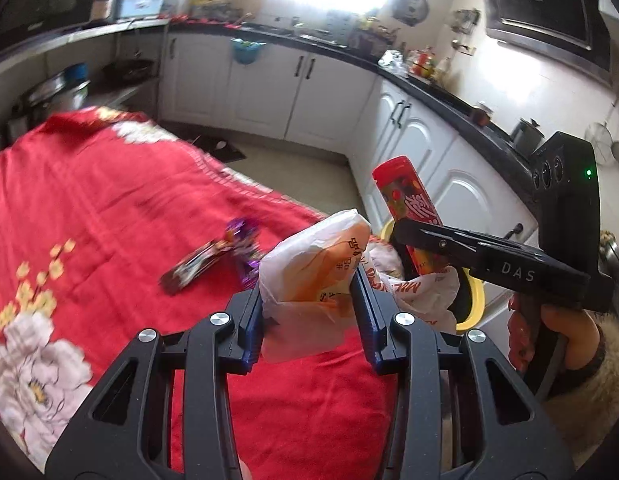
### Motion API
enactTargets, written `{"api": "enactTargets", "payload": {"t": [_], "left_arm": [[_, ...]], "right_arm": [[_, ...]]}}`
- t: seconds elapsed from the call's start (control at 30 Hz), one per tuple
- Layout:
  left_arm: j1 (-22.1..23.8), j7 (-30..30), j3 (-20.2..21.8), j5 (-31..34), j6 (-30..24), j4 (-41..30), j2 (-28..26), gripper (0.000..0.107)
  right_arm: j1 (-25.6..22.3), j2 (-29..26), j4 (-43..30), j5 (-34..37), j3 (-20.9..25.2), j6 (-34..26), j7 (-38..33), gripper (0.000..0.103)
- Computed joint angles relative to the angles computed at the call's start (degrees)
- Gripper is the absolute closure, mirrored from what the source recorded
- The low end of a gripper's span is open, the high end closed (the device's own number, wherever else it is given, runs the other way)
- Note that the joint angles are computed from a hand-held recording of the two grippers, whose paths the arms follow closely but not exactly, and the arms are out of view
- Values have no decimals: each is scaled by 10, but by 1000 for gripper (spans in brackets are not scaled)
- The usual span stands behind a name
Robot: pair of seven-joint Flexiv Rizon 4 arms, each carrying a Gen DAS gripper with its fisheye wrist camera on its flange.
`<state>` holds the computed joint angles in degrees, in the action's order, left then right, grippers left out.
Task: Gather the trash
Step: 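Carry the white bag and red tube can over the yellow bin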
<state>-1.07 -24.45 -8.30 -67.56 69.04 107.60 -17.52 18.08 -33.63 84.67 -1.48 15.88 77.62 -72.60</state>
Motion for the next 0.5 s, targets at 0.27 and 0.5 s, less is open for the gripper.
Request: {"api": "enactTargets", "payload": {"t": [0.27,0.5], "left_arm": [[-16,16,-17,5,4,-23,-11,75],[-27,20,-28,9,5,-40,-19,75]], "right_arm": [[7,40,65,-19,-51,51,55,75],[10,69,122,-50,-90,92,112,75]]}}
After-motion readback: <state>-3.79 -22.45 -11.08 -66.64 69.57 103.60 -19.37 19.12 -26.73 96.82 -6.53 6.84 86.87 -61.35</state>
